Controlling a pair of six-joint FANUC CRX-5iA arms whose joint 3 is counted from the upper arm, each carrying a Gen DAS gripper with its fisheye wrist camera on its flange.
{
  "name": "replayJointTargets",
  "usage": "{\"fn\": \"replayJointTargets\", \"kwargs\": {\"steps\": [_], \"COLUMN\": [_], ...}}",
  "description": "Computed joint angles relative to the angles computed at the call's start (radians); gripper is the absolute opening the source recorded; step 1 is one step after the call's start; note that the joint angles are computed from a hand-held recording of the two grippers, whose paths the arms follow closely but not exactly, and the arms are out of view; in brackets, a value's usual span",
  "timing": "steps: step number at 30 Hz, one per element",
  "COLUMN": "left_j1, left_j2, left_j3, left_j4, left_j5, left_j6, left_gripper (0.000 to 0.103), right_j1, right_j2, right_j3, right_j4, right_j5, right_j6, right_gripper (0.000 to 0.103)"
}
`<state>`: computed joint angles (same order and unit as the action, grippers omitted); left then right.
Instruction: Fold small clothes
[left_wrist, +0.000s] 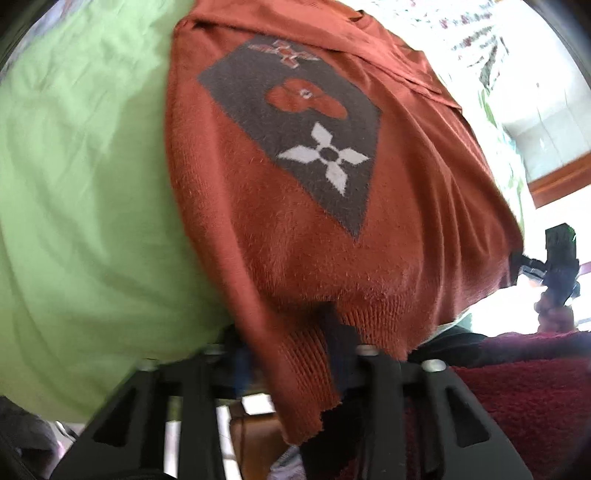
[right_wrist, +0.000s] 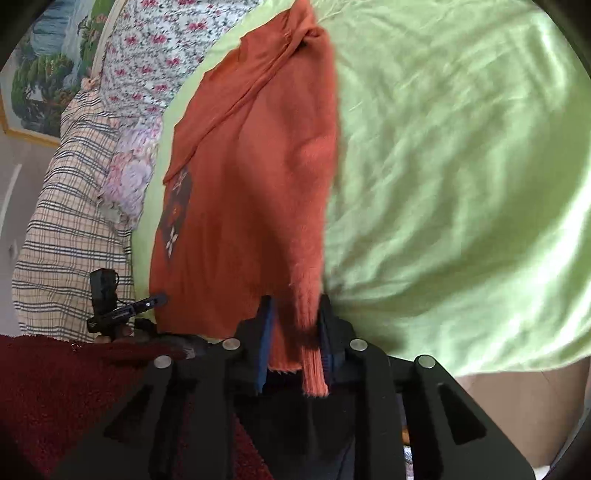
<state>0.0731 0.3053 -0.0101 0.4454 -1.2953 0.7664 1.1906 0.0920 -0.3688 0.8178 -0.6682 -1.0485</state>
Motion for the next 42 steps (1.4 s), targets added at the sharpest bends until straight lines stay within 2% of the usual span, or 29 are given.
{"fn": "replayJointTargets", "kwargs": {"steps": [1,2,3,4,7,9,10,12,16,19,23,27,32,37,42], "left_j1": [-0.001,0.003,0.012,0.008,0.036,0.054,0.059,0.066,0.067,0.065,0.041,-0.005,-0.063,-0.106,-0.12], "left_j2": [0.003,0.002,-0.006,-0.019,-0.049,-0.053,-0.058,-0.065,-0.048,-0.018,0.038,0.11,0.216,0.36,0.513], "left_j3": [0.001,-0.002,-0.012,-0.027,-0.049,-0.045,-0.046,-0.041,0.0,0.035,0.097,0.2,0.376,0.611,0.86], "left_j4": [0.006,0.018,0.027,0.029,0.053,0.092,0.113,0.175,0.24,0.306,0.398,0.419,0.359,0.285,0.232], "left_j5": [0.003,0.007,0.014,0.031,0.036,0.011,0.01,0.005,0.009,0.032,0.101,0.197,0.259,0.253,0.185], "left_j6": [0.006,0.016,0.014,0.019,0.017,0.023,0.017,0.003,0.017,0.043,0.074,0.102,0.196,0.321,0.458], "left_gripper": [0.007,0.005,0.004,0.004,0.003,0.003,0.003,0.003,0.003,0.003,0.003,0.003,0.003,0.003,0.003], "right_j1": [-0.012,-0.022,-0.03,-0.035,-0.008,0.008,0.012,0.003,-0.053,-0.094,-0.15,-0.199,-0.279,-0.367,-0.458], "right_j2": [0.009,0.013,0.014,0.014,0.009,-0.004,-0.017,-0.032,-0.048,-0.065,-0.092,-0.104,-0.085,-0.052,-0.027], "right_j3": [-0.001,-0.004,-0.008,-0.009,0.008,-0.011,-0.035,-0.055,-0.063,-0.066,-0.069,-0.063,-0.026,0.027,0.046], "right_j4": [0.02,0.038,0.051,0.052,0.03,0.063,0.114,0.169,0.303,0.385,0.412,0.36,0.265,0.167,0.15], "right_j5": [0.018,0.033,0.046,0.057,0.002,-0.008,0.005,0.034,0.085,0.079,0.06,0.036,0.009,-0.018,0.059], "right_j6": [-0.01,-0.022,-0.034,-0.035,-0.019,-0.075,-0.137,-0.175,-0.213,-0.228,-0.168,-0.058,0.106,0.248,0.331], "right_gripper": [0.024,0.019,0.007,0.007,0.007,0.007,0.006,0.006,0.006,0.006,0.006,0.006,0.006,0.006,0.006]}}
